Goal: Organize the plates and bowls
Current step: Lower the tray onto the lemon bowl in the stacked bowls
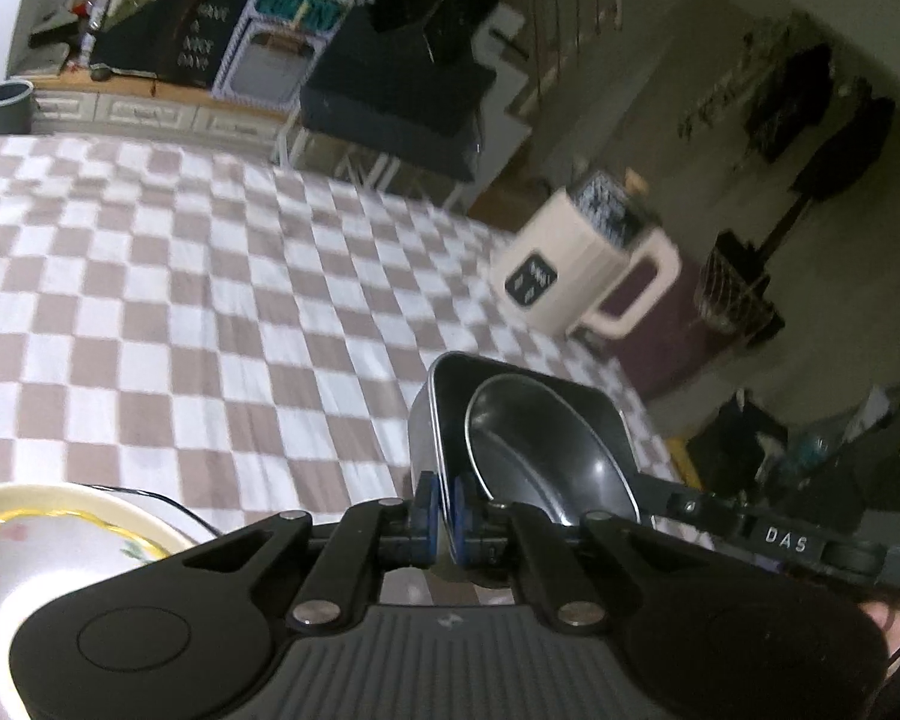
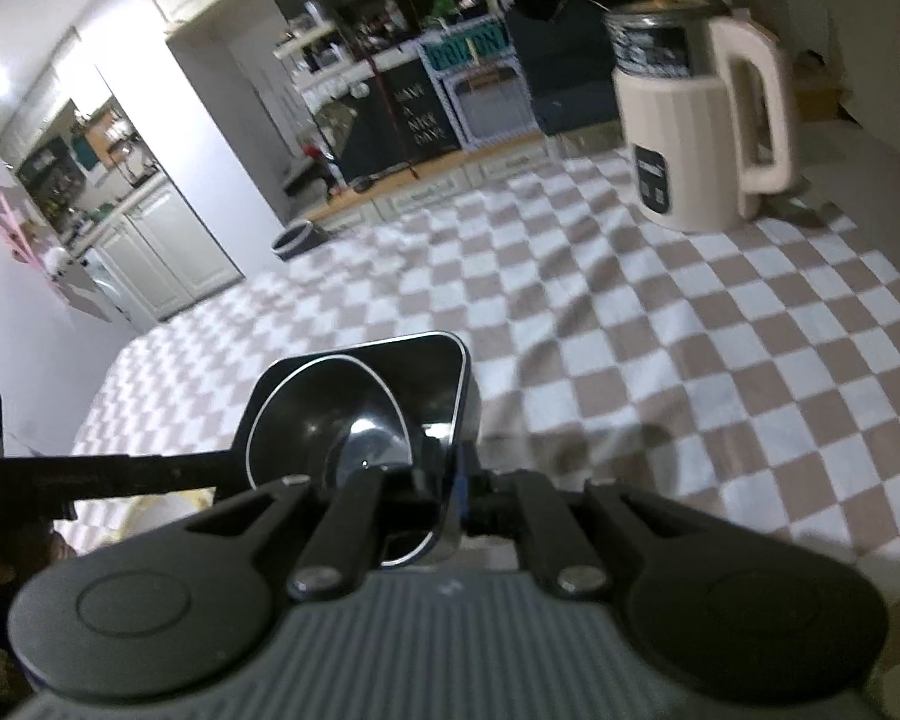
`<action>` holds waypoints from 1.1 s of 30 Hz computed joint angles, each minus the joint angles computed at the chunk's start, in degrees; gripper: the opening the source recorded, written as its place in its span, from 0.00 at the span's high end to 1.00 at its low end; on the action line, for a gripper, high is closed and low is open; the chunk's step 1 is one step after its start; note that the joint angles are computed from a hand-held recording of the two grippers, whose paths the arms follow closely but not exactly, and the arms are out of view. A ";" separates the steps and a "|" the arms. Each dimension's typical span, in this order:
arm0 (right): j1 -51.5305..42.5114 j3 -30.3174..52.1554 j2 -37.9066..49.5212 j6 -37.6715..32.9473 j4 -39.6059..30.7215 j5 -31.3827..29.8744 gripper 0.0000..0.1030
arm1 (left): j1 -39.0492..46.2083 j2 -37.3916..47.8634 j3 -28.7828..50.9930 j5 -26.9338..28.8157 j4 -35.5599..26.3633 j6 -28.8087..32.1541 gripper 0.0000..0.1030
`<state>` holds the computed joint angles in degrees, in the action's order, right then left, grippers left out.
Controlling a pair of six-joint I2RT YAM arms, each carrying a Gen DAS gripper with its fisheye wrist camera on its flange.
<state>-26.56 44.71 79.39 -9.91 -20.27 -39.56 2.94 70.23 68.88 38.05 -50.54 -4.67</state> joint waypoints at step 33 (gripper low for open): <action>21.26 0.06 -0.57 11.11 9.28 1.34 0.92 | 48.63 3.63 14.06 17.78 -36.77 42.85 0.96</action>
<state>-5.30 44.77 78.82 1.20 -10.99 -38.22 51.57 73.86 82.94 55.83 -87.31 38.19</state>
